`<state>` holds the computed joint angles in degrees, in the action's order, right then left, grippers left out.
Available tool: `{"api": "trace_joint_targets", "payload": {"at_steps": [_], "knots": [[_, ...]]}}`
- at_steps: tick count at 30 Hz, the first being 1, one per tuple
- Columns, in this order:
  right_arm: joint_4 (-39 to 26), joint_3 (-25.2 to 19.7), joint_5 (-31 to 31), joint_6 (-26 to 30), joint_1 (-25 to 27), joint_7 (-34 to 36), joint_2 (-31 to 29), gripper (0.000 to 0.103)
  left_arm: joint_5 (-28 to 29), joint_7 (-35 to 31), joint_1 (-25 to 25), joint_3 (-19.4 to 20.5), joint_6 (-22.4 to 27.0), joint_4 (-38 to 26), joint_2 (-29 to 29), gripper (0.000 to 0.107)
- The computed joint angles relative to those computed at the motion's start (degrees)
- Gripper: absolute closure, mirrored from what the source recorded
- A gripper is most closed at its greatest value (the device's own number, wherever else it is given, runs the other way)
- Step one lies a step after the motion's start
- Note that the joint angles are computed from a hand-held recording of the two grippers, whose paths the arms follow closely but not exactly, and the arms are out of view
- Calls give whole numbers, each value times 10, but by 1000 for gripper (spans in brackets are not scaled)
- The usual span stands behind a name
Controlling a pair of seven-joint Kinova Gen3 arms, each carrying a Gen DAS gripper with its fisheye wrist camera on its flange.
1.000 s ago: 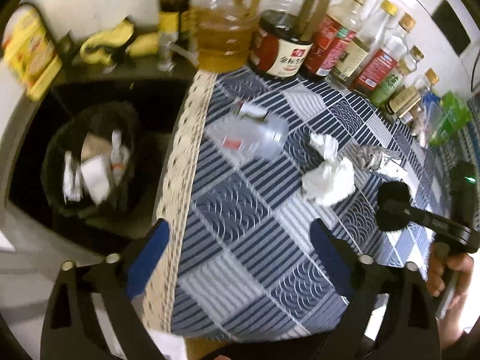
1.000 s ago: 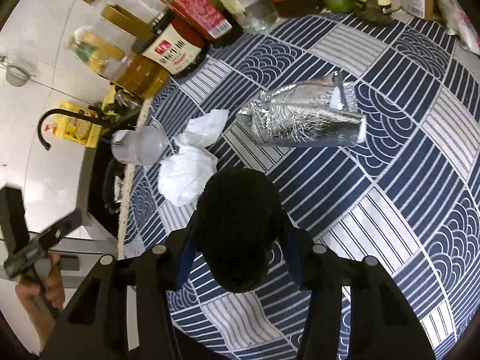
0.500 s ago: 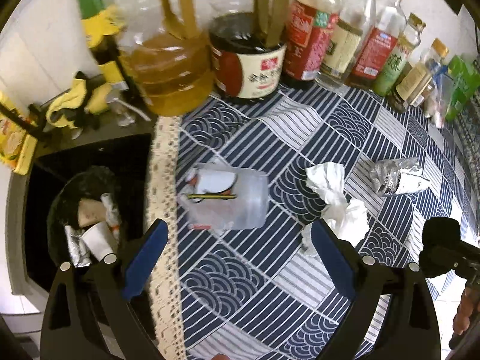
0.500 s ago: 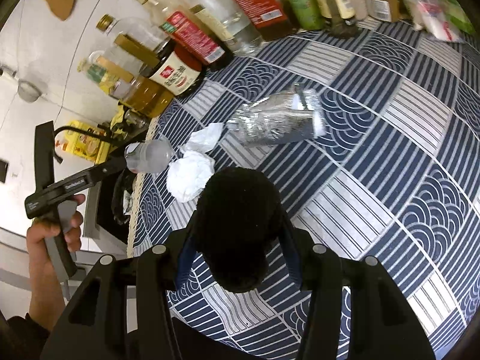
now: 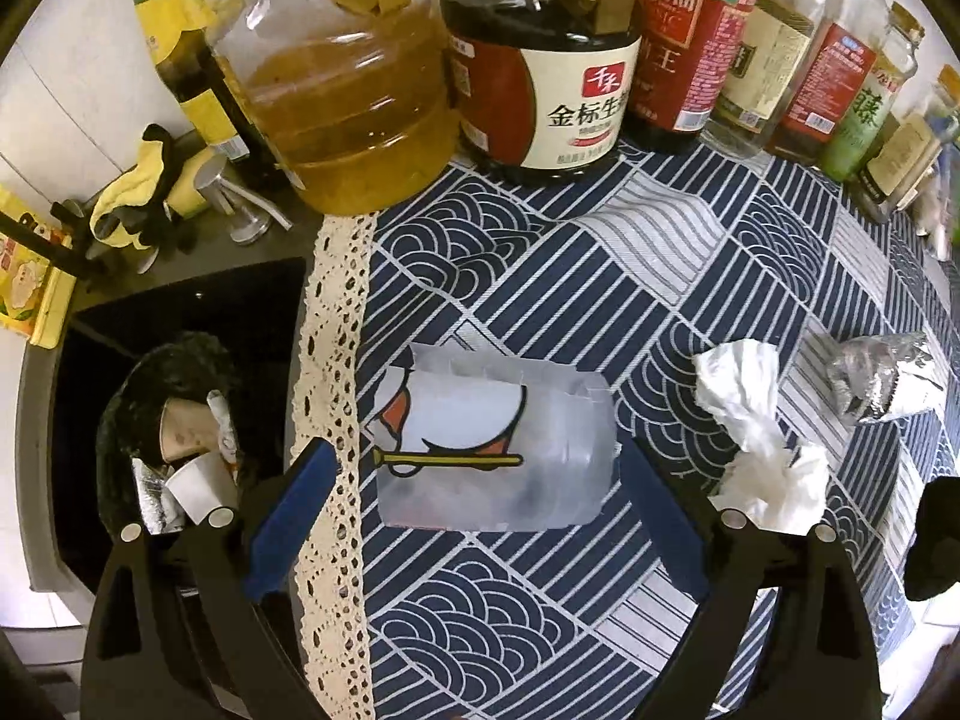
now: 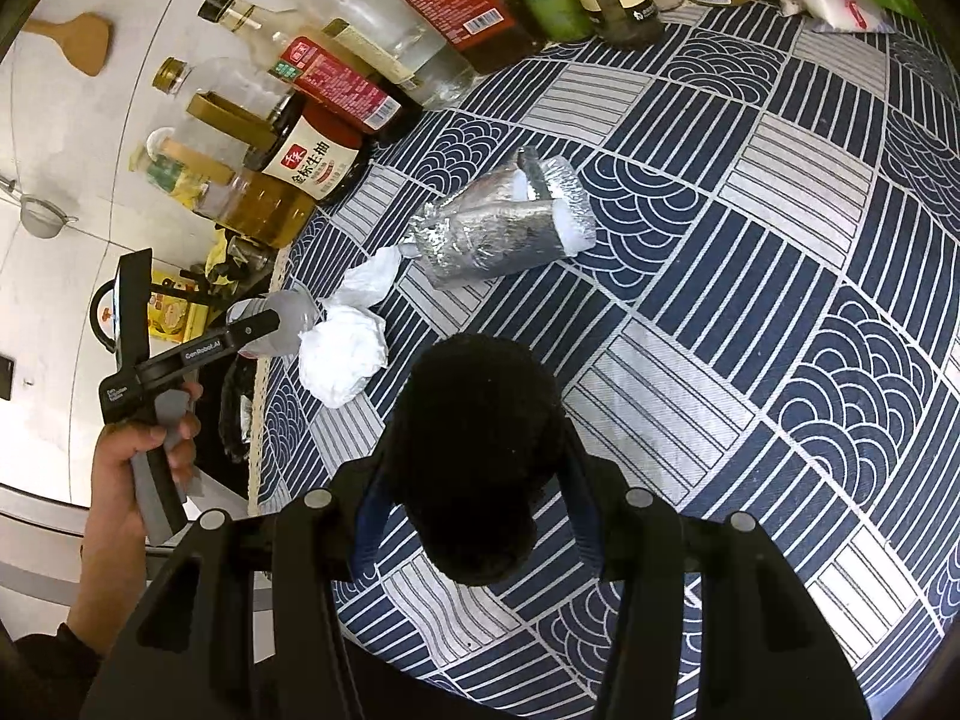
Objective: Collect trash
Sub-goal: 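Grasp the clear cartoon-printed plastic box with the left tool while the right tool holds the sponge, then carry the plastic box with the left tool while the right tool carries the sponge to the bag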
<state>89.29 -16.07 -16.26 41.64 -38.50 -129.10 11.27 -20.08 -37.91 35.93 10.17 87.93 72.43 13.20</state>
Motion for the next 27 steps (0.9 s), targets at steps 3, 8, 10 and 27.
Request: {"api": "trace_joint_targets", "payload": {"at_steps": [3,8,10,27], "knots": [[1,-1,-6,0,4,6,1,52,-4,4,1,0,-8,7,-5,33],[-4,-2,-14,7,8,20,6,52,1,1,-3,2,-15,9,-8,40],[-9,0,-8,13,6,19,6,52,1,2,-2,3,-17,10,-10,40],[-124,4,54,73,-56,-15,51,52,11,36,-25,34,-39,61,-103,40]]}}
